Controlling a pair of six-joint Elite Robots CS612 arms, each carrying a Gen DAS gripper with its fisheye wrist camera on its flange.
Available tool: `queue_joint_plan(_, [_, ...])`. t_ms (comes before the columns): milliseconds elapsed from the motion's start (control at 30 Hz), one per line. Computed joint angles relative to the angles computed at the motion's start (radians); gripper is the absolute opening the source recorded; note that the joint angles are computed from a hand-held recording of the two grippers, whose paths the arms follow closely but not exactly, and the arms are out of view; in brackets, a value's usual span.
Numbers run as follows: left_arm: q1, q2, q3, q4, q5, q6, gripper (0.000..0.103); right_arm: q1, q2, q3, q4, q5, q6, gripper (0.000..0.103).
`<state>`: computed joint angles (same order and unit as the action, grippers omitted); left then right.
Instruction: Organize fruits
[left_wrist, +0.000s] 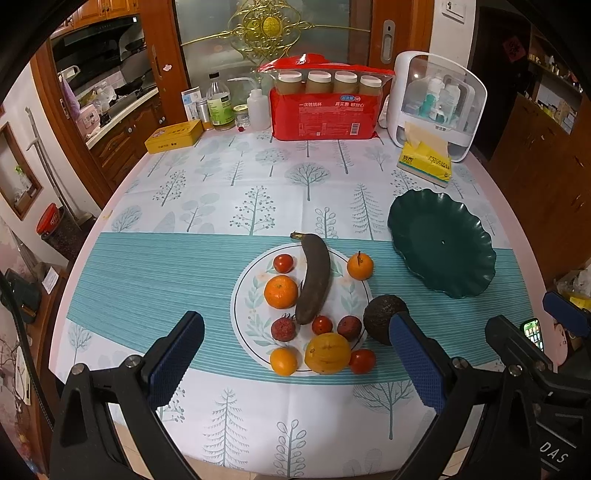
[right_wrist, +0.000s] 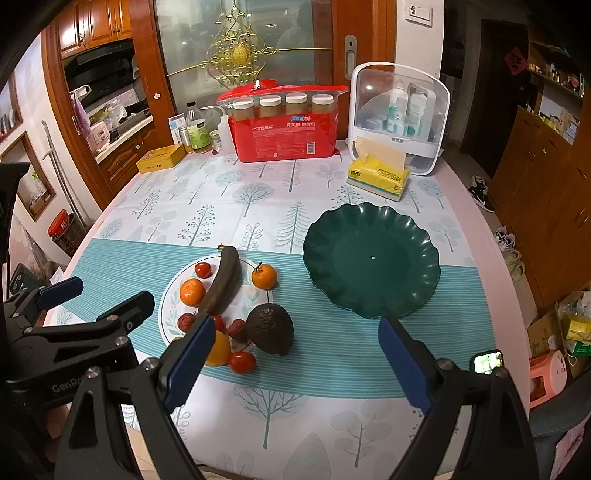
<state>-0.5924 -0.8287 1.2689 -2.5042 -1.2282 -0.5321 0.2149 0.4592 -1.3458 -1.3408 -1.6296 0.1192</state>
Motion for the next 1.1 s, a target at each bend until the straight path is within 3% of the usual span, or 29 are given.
queue_joint_plan(600, [0.033, 0.003, -0.012, -0.042, 0.007, 0.070, 0.100, 0.006, -0.027, 0.066, -0.075, 0.009, 0.005, 0.090])
queue_joint_plan(767, [0.056, 0.011, -0.023, -0.036, -0.025, 0.082, 0.100, 0.008, -0.034, 0.090, -0.076, 0.002, 0.012, 0.088])
queue_joint_plan(967, [0.082, 0.033, -0.040, -0.023, -0.064, 0.109, 0.100, 0.008, -0.038, 0.118, -0.038, 0.009, 0.041, 0.077])
queue_joint_plan(1100, [0.104, 0.059, -0.064, -0.013, -0.128, 0.120, 0.100, 0.009, -0.036, 0.130, -0.010, 0.019, 0.060, 0.076])
